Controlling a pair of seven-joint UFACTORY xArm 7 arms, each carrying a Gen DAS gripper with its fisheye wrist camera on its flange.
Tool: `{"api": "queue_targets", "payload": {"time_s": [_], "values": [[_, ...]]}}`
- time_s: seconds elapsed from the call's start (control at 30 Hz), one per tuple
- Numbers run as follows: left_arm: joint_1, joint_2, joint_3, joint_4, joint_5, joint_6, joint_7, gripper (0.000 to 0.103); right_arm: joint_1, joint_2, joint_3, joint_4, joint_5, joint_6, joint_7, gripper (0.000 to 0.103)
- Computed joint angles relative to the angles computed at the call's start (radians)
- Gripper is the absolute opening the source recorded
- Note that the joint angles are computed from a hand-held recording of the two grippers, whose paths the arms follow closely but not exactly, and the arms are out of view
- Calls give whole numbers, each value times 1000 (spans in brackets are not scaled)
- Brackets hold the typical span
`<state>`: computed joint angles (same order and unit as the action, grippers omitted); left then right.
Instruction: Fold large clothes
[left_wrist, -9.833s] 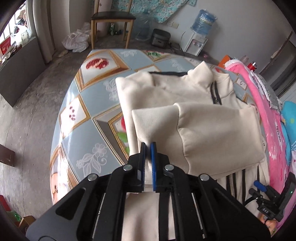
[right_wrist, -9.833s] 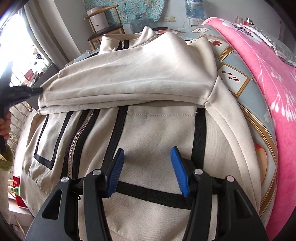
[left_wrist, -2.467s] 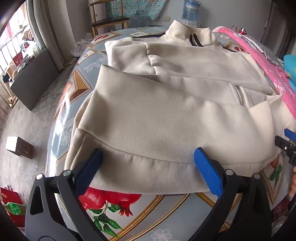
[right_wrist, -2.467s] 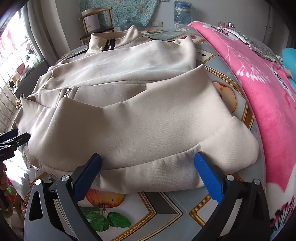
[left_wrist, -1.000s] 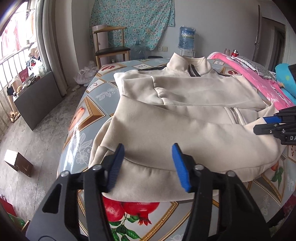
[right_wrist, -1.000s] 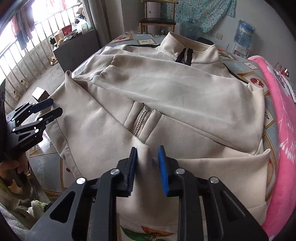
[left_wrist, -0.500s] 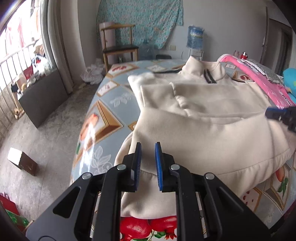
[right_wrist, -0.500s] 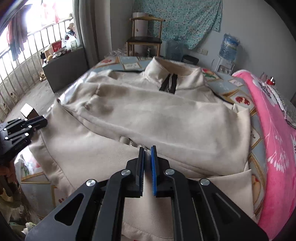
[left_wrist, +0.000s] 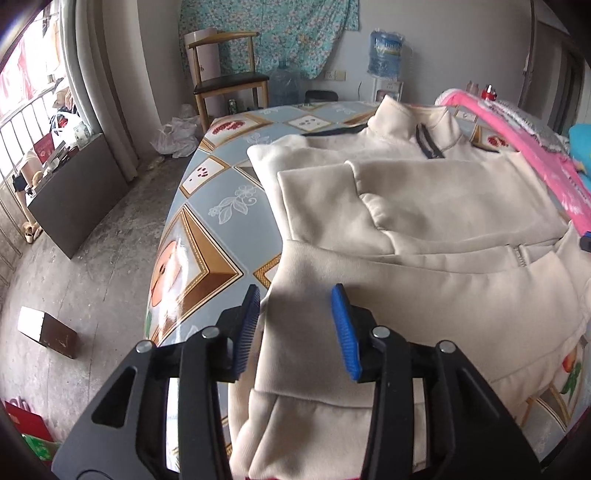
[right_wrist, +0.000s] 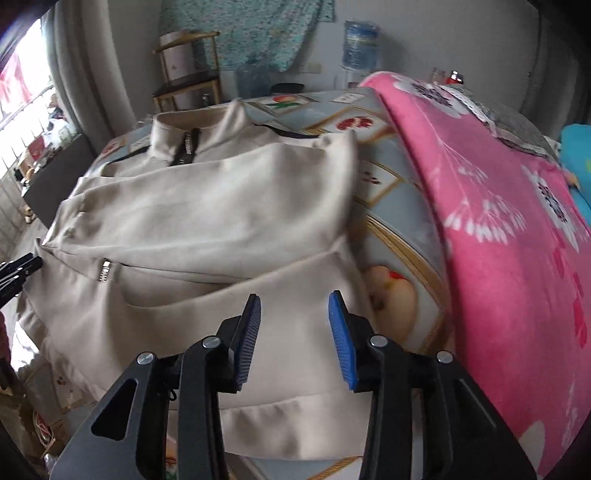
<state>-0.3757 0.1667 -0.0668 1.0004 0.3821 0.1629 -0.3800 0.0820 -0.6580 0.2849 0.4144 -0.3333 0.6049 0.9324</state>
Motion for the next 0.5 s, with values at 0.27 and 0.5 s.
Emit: {"api": "queue_targets", "payload": {"time_s": [0.27, 0.5], "values": [[-29, -58, 52, -40, 124, -67, -123, 5, -46, -1, 27, -33, -60, -27, 62, 7], [37, -188, 16, -153, 40, -156, -93, 5, -43, -240, 78, -110, -65, 22, 181, 5]]}}
